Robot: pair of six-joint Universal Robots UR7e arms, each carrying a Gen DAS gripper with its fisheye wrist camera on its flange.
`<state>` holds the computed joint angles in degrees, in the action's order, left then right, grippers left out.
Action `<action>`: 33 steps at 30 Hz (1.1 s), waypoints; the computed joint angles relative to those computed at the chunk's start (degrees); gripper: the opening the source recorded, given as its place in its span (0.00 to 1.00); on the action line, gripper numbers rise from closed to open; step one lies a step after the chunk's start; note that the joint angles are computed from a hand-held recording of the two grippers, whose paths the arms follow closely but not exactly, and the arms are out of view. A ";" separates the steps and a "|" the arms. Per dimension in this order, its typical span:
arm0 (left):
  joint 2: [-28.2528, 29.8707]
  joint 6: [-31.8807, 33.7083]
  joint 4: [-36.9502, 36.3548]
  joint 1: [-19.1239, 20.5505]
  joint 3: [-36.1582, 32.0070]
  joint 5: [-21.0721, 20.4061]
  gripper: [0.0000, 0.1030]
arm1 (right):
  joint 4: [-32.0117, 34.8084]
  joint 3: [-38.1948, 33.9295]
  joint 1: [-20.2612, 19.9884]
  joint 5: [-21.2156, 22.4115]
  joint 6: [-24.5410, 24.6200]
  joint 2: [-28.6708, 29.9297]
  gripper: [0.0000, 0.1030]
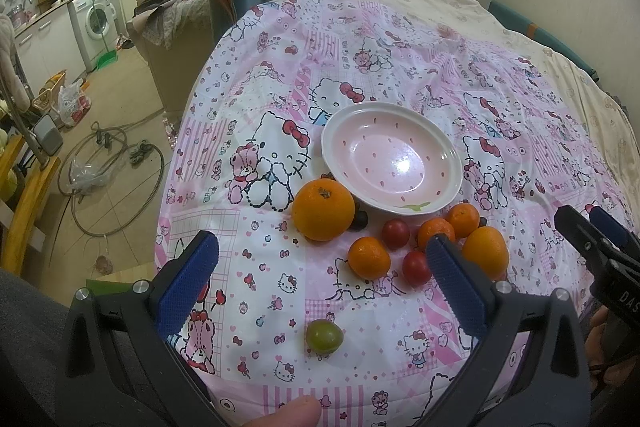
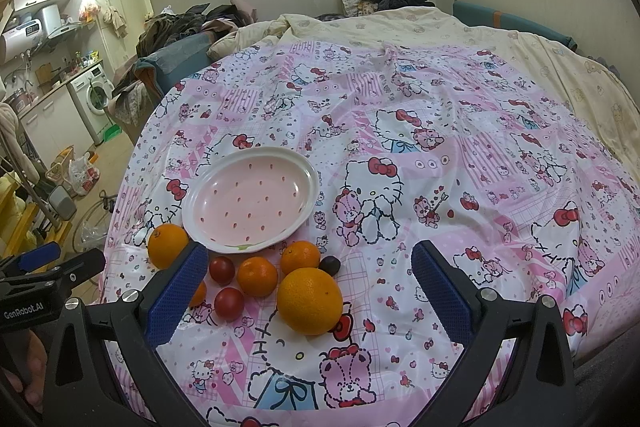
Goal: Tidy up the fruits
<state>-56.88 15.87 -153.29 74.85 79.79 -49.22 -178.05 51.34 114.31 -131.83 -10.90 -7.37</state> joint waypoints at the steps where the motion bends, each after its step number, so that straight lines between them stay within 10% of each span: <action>1: -0.01 0.04 0.02 0.00 -0.01 -0.02 0.99 | -0.02 -0.02 0.00 0.00 0.02 0.02 1.00; 23: -0.14 -0.16 0.37 0.05 0.09 -0.05 0.99 | 0.23 0.36 -0.14 0.19 0.40 -0.25 1.00; 33: -0.12 -4.03 4.74 0.63 -1.01 0.03 0.99 | 19.98 0.16 -3.15 7.51 17.25 -5.20 1.00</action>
